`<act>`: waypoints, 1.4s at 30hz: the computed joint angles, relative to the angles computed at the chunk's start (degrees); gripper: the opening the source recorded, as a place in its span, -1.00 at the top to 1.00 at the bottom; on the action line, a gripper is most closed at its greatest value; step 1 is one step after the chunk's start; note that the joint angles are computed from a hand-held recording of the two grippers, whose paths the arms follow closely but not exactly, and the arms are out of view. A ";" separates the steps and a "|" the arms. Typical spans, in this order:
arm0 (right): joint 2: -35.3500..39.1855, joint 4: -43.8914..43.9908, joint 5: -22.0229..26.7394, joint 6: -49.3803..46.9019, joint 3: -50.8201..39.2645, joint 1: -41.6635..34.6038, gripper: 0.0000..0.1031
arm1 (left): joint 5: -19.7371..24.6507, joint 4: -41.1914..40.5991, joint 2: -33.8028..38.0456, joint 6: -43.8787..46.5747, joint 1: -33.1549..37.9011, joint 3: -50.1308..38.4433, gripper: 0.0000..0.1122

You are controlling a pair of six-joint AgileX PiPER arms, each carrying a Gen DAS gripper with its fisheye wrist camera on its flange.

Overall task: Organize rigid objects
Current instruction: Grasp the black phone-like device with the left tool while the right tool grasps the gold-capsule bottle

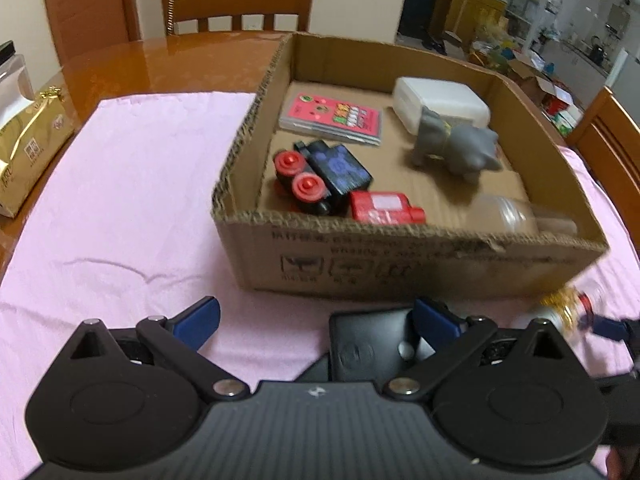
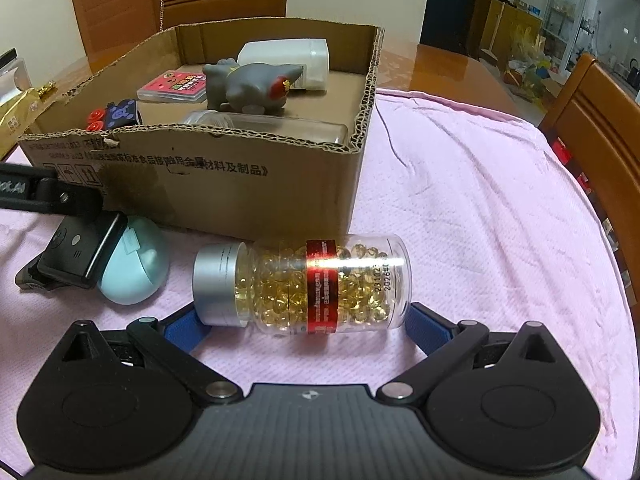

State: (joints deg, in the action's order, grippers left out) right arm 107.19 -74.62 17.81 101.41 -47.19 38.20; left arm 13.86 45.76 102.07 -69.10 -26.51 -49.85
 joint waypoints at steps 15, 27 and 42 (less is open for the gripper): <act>-0.26 -2.17 -0.73 1.03 0.45 -0.40 -1.00 | 2.02 -6.11 1.62 9.19 -3.39 -3.86 -0.82; -0.42 -6.41 -0.91 5.03 1.23 -0.34 -1.00 | 3.61 7.93 -0.66 -4.79 0.22 1.85 -0.83; -0.39 -7.25 -0.73 6.05 1.32 -0.12 -1.00 | 6.78 -2.19 0.94 5.91 -1.19 0.96 -0.82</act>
State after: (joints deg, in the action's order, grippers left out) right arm 106.80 -81.87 17.08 107.46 -45.87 38.08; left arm 20.64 43.56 103.01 -63.19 -27.70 -48.89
